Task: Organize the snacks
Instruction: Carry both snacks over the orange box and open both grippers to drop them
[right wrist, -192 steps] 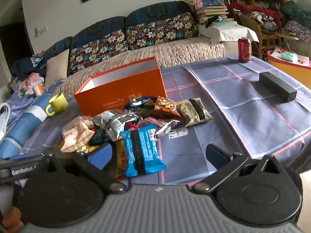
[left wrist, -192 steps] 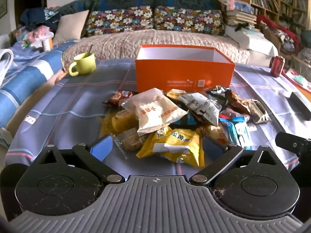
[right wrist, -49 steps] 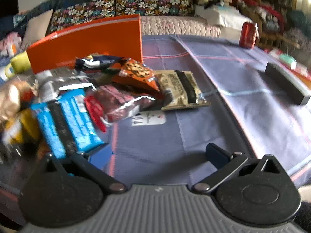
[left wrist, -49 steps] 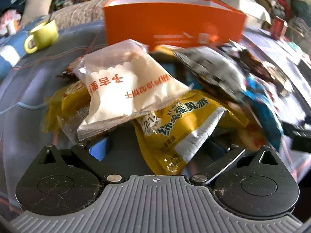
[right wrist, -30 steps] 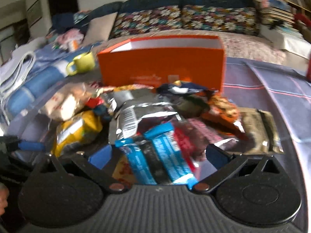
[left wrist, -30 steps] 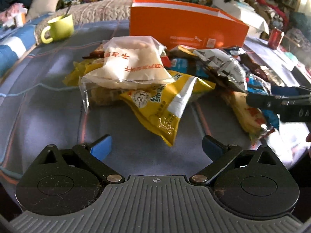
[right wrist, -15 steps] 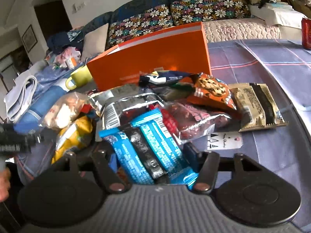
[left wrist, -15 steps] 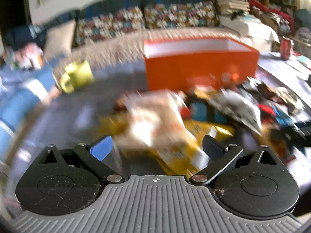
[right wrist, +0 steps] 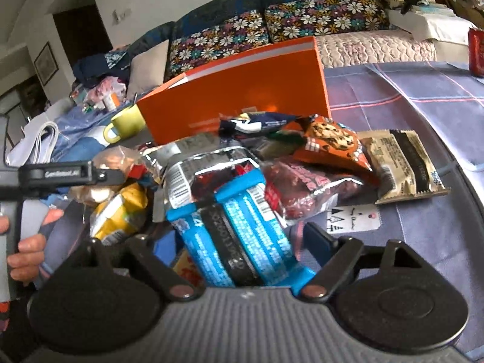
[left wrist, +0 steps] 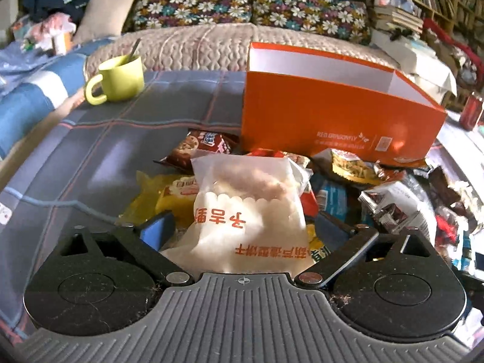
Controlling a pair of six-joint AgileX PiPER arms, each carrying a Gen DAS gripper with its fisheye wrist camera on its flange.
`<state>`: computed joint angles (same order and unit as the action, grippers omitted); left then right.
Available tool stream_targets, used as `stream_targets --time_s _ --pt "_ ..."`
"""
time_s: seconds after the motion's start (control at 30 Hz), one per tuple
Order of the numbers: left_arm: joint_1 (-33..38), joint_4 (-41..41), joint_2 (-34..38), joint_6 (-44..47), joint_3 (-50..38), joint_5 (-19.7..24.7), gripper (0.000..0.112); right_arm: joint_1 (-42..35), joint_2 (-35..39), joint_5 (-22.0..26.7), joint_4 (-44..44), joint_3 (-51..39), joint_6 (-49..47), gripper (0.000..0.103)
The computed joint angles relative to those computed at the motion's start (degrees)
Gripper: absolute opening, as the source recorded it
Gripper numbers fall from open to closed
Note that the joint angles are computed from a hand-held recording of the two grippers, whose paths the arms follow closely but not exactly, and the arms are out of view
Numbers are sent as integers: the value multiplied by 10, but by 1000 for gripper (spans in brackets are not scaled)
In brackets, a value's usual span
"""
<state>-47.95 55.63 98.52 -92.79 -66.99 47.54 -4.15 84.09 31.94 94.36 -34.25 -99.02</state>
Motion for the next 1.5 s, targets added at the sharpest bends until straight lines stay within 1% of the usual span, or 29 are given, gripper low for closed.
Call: stream_targets --time_s 0.07,0.13,0.17,0.2,0.23,0.27,0.3,0.33,0.4,0.47,0.53,0.6,0.7,0.73,0.83,0.97,1.03,1.1,1.13,1.17,1.2,1.27,1.3,1.33,1.37,1.4,1.43,1.47,1.5 --pt "-3 -2 3 4 0 7 55 7 -1 -7 -5 -3 -2 80" --pt "1 2 -1 -3 11 -1 50 14 -1 -17 -5 -2 -9 80" --pt "5 2 -6 -9 18 -9 39 17 -2 -22 -1 -1 -16 77" --pt "8 -3 -9 -9 21 -13 35 19 -4 -24 -1 0 -19 69" --pt "12 -6 -11 -11 25 -16 32 12 -3 -12 -4 1 -21 64" --pt "14 -2 -18 -18 33 -20 28 5 -3 1 -11 0 -13 61" --pt "15 2 -28 -25 43 -25 25 1 -4 5 -13 2 -11 56" --pt "17 -2 -41 -27 52 -30 25 0 -12 3 -19 4 -3 50" --pt "19 -1 -71 -40 73 -40 25 -10 -29 11 -42 3 27 50" --pt "14 4 -95 -44 83 -28 25 -34 -63 39 -57 8 59 50" --pt "9 8 -113 -46 84 -13 25 -38 -72 44 -60 7 65 50" --pt "12 4 -129 -34 78 -9 25 -47 -83 63 -77 -12 99 50" --pt "23 -11 -130 9 44 -3 26 -52 -75 86 -96 -60 147 50" --pt "31 -17 -125 26 28 -5 26 -47 -67 85 -103 -88 163 50" --pt "70 -46 -93 89 -38 -25 26 -23 -28 57 -115 -171 188 51" --pt "123 -94 -3 191 -177 -52 26 20 86 -2 -172 -344 248 51" --pt "146 -126 57 251 -264 -59 26 36 158 -17 -238 -445 311 51" --pt "166 -168 121 313 -356 -56 26 52 232 -17 -336 -554 410 51" --pt "174 -189 151 341 -399 -50 26 64 279 -29 -368 -611 454 51" --pt "180 -205 180 364 -439 -43 26 72 327 -27 -396 -668 482 51" --pt "187 -223 213 390 -485 -33 26 70 352 -2 -432 -713 488 51" --pt "198 -247 269 427 -561 -11 26 79 399 16 -482 -778 545 52" --pt "203 -260 294 445 -596 1 28 83 427 28 -505 -816 565 57" --pt "208 -274 314 462 -623 9 30 86 443 33 -514 -835 577 62" --pt "211 -279 326 471 -639 11 38 86 449 30 -507 -838 577 66" --pt "211 -280 323 471 -632 5 40 87 447 25 -502 -833 572 70" --pt "210 -273 308 463 -602 -14 43 85 432 12 -475 -805 546 77" --pt "206 -252 284 443 -556 -39 49 81 415 -4 -439 -774 512 82" --pt "197 -222 267 420 -528 -44 57 78 390 -22 -394 -733 468 90"
